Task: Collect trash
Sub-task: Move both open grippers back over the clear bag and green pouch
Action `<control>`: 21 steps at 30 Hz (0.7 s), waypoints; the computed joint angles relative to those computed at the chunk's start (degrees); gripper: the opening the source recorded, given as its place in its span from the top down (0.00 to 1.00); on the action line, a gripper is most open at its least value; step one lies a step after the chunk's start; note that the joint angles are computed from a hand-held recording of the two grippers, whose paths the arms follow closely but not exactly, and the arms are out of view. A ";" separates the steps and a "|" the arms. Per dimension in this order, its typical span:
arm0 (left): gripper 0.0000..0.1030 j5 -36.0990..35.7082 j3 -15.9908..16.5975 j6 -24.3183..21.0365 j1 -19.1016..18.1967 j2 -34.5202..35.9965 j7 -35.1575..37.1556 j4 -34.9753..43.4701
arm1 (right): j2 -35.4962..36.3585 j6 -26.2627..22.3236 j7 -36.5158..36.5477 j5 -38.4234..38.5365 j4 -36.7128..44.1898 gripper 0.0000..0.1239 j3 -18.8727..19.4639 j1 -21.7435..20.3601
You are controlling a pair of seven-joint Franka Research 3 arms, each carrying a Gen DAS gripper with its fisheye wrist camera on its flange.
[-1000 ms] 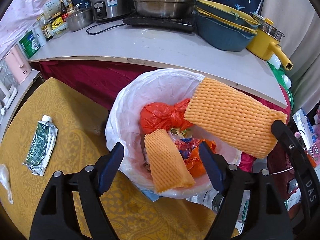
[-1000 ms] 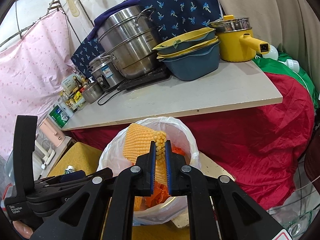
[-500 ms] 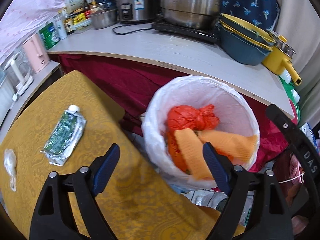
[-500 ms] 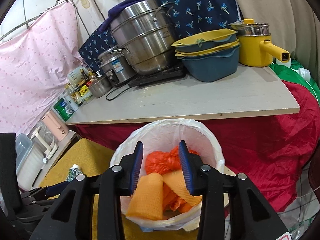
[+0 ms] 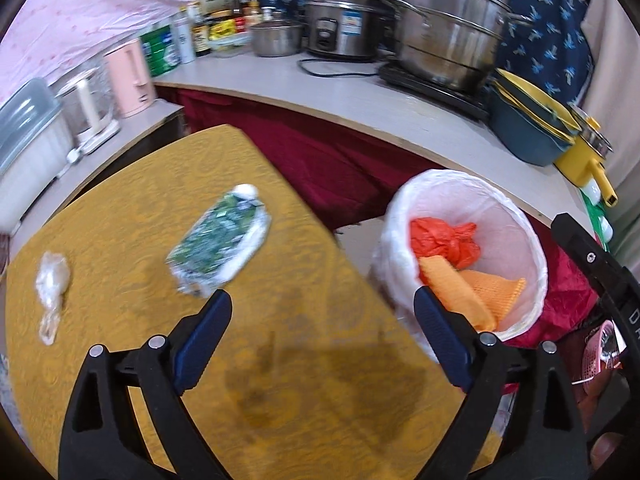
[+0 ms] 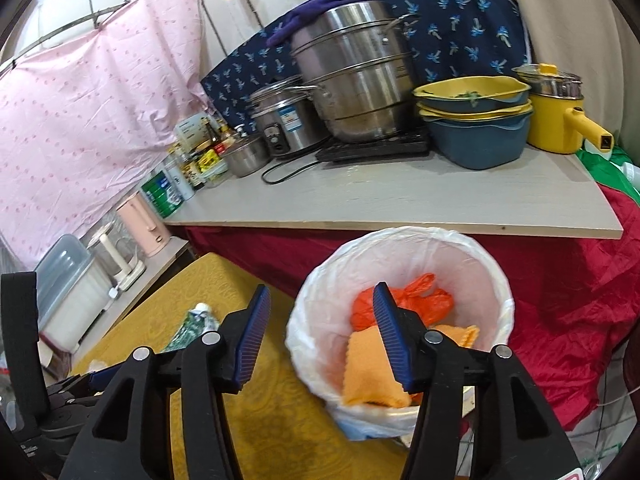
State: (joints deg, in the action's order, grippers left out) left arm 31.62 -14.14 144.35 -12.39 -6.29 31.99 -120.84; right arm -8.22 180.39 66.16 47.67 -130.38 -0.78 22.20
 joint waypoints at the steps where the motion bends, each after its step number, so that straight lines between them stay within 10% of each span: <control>1: 0.13 -0.03 0.29 0.09 0.24 -1.36 -0.34 -1.44 | -0.21 -0.09 0.58 -0.61 -0.18 0.55 0.68 0.04; 21: 0.09 -6.00 5.18 -0.94 10.44 -26.86 -2.72 -28.33 | 3.62 -3.49 12.46 -13.68 1.36 0.49 8.56 4.60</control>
